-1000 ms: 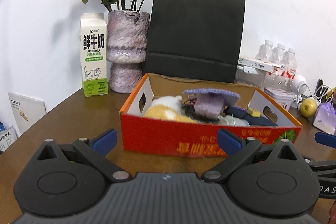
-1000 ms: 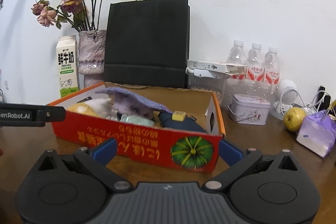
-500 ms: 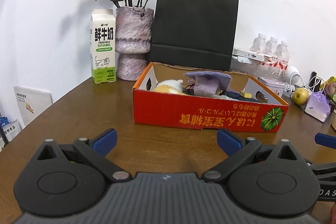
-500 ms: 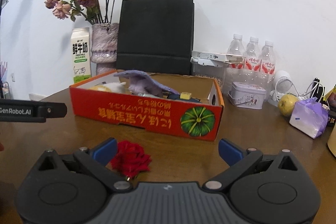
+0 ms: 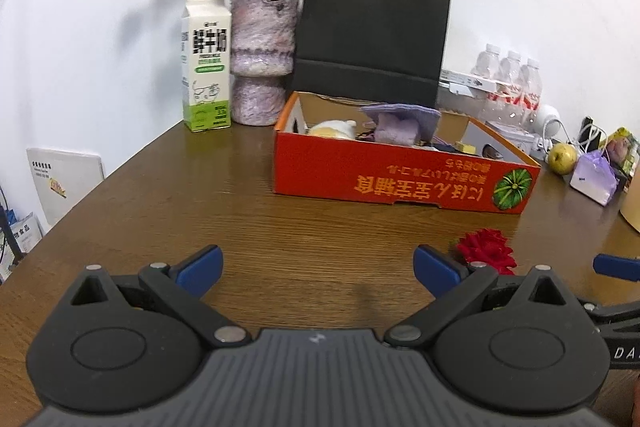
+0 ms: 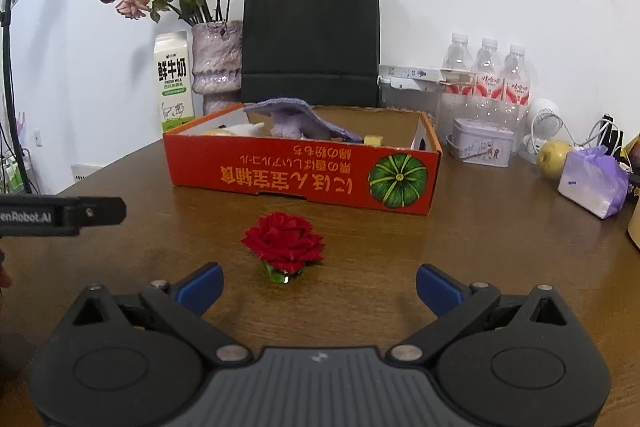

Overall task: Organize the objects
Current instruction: 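Move the right tool down to the red rose on the table, then close the right tool on the red rose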

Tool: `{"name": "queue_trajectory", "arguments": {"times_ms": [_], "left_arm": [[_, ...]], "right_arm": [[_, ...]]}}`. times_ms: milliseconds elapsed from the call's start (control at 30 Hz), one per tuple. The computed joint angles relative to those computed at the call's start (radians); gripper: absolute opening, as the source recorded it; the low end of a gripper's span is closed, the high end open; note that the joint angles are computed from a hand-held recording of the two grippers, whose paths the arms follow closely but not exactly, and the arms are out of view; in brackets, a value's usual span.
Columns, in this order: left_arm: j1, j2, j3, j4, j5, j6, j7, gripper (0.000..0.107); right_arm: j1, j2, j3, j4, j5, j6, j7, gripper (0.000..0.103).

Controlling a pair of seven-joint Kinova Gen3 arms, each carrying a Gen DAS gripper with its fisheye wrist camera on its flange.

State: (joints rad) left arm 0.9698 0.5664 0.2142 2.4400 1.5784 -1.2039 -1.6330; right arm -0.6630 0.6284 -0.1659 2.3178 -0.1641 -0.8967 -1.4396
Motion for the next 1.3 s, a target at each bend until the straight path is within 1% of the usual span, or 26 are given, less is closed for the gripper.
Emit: {"name": "queue_trajectory", "arguments": {"times_ms": [100, 333, 533, 733, 867, 900, 967, 1000, 1033, 1100, 1133, 1167, 1200, 1300], "left_arm": [[0.002, -0.005, -0.002, 0.021, 0.003, -0.001, 0.026, 0.103], [0.000, -0.014, -0.014, 0.055, 0.009, 0.004, 0.060, 0.103], [0.005, -0.017, -0.019, 0.070, 0.022, 0.001, 0.086, 0.103], [0.001, -0.019, -0.023, 0.079, 0.021, 0.005, 0.092, 0.103], [-0.001, -0.023, -0.026, 0.085, 0.022, 0.008, 0.102, 0.103], [-0.002, -0.024, -0.026, 0.086, 0.021, 0.010, 0.103, 0.103], [-0.001, -0.026, -0.027, 0.088, 0.020, 0.009, 0.105, 0.103], [0.000, -0.025, -0.027, 0.088, 0.020, 0.008, 0.106, 0.103], [0.002, -0.024, -0.027, 0.087, 0.021, 0.007, 0.106, 0.103], [0.001, -0.024, -0.027, 0.087, 0.019, 0.008, 0.105, 0.103], [0.000, -0.024, -0.027, 0.087, 0.018, 0.009, 0.104, 0.103], [0.000, -0.024, -0.027, 0.087, 0.019, 0.009, 0.104, 0.103], [0.000, -0.024, -0.027, 0.087, 0.019, 0.009, 0.104, 0.103], [0.001, -0.024, -0.027, 0.087, 0.018, 0.009, 0.106, 0.103]], "right_arm": [[-0.021, -0.006, 0.006, -0.010, -0.030, 0.030, 0.016, 0.103], [-0.033, -0.016, 0.015, -0.064, -0.058, 0.148, 0.024, 0.103], [-0.052, -0.006, 0.030, -0.147, -0.079, 0.269, 0.027, 0.103], [-0.099, 0.016, 0.073, -0.240, -0.149, 0.358, 0.035, 0.100], [-0.118, 0.032, 0.098, -0.304, -0.174, 0.429, 0.039, 0.092], [-0.123, 0.035, 0.103, -0.317, -0.177, 0.442, 0.039, 0.089], [-0.137, 0.043, 0.116, -0.340, -0.186, 0.462, 0.038, 0.085], [-0.145, 0.046, 0.123, -0.346, -0.193, 0.461, 0.036, 0.079], [-0.149, 0.049, 0.124, -0.351, -0.196, 0.458, 0.032, 0.075], [-0.141, 0.052, 0.115, -0.355, -0.182, 0.451, 0.023, 0.059], [-0.139, 0.052, 0.112, -0.354, -0.173, 0.447, 0.022, 0.055], [-0.129, 0.051, 0.100, -0.346, -0.154, 0.432, 0.016, 0.045], [-0.114, 0.050, 0.084, -0.338, -0.133, 0.415, 0.006, 0.041], [-0.082, 0.048, 0.048, -0.291, -0.093, 0.324, -0.033, 0.039]]}}
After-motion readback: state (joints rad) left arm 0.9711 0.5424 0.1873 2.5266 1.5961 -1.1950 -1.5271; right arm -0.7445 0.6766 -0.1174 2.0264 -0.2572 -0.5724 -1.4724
